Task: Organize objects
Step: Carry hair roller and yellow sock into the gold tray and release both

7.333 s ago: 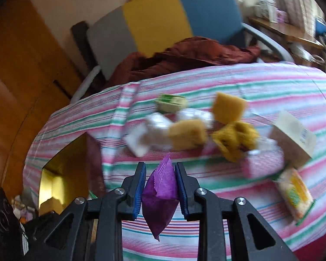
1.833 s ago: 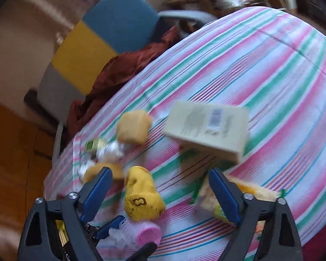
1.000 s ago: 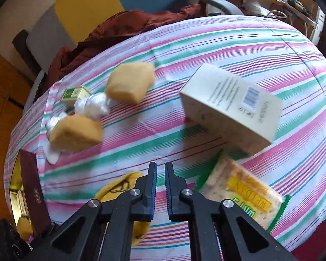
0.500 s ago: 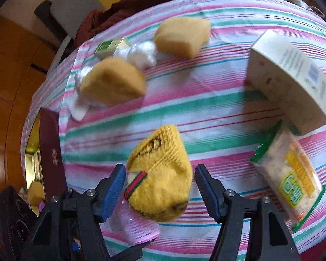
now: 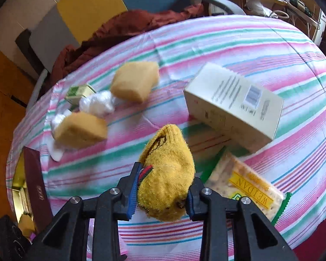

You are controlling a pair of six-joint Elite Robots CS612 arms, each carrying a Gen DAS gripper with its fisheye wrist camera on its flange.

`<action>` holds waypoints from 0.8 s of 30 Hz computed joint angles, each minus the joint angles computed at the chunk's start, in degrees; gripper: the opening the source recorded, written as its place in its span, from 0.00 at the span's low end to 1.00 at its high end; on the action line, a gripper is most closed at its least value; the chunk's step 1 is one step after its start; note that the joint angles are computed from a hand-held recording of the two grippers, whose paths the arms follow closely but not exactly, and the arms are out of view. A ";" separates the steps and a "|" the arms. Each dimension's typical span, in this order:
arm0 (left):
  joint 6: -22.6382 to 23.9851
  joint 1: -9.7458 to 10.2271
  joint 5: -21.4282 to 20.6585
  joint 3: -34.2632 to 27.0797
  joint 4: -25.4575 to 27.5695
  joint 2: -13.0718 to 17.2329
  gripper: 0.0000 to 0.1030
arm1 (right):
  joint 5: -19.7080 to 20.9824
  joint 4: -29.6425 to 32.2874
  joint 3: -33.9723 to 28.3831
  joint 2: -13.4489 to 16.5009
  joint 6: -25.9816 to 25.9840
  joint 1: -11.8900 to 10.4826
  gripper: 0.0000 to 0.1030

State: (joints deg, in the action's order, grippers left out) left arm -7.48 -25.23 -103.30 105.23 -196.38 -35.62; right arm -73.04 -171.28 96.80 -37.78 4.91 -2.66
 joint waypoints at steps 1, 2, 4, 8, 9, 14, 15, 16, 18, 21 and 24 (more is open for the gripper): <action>-0.02 0.02 0.27 0.56 -1.03 -0.34 0.64 | 0.41 -1.53 0.32 -0.03 0.07 0.02 0.33; -0.08 0.00 0.51 1.51 -2.13 -0.89 0.64 | 0.61 -2.97 0.64 -0.10 0.09 0.01 0.33; -0.51 0.09 0.82 1.54 -2.90 -1.33 0.64 | 0.81 -5.23 1.12 -0.18 0.62 -0.10 0.33; -2.83 0.24 2.28 3.48 -5.41 -3.09 0.64 | 1.74 -8.49 1.53 -0.26 1.07 -0.12 0.33; -3.59 0.48 2.65 3.96 -6.23 -3.37 0.64 | 1.58 -9.07 1.81 -0.39 0.47 -0.07 0.33; -6.54 1.84 5.80 7.33 -10.28 -5.25 0.64 | 1.25 -12.73 2.66 -0.68 -2.64 0.97 0.33; -7.20 2.30 6.12 7.90 -10.89 -5.50 0.64 | 1.29 -12.85 2.82 -0.74 -3.37 1.04 0.33; -7.94 2.88 6.26 8.69 -11.31 -6.12 0.64 | 0.73 -12.62 2.80 -0.79 -4.37 1.38 0.33; -9.59 3.90 7.37 9.87 -13.05 -6.58 0.64 | 0.07 -11.53 2.77 -1.01 -5.84 1.88 0.33; -11.64 5.50 9.50 11.75 -15.66 -7.25 0.64 | 0.30 -11.78 3.67 -1.86 -7.38 2.67 0.33; -14.28 7.41 11.74 13.40 -17.61 -7.90 0.64 | 2.59 -13.23 5.00 -3.09 -9.03 3.90 0.33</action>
State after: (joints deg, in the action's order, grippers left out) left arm -21.76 -17.82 -91.56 118.63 -213.99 -43.52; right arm -70.45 -184.50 101.80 -40.87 -4.13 1.23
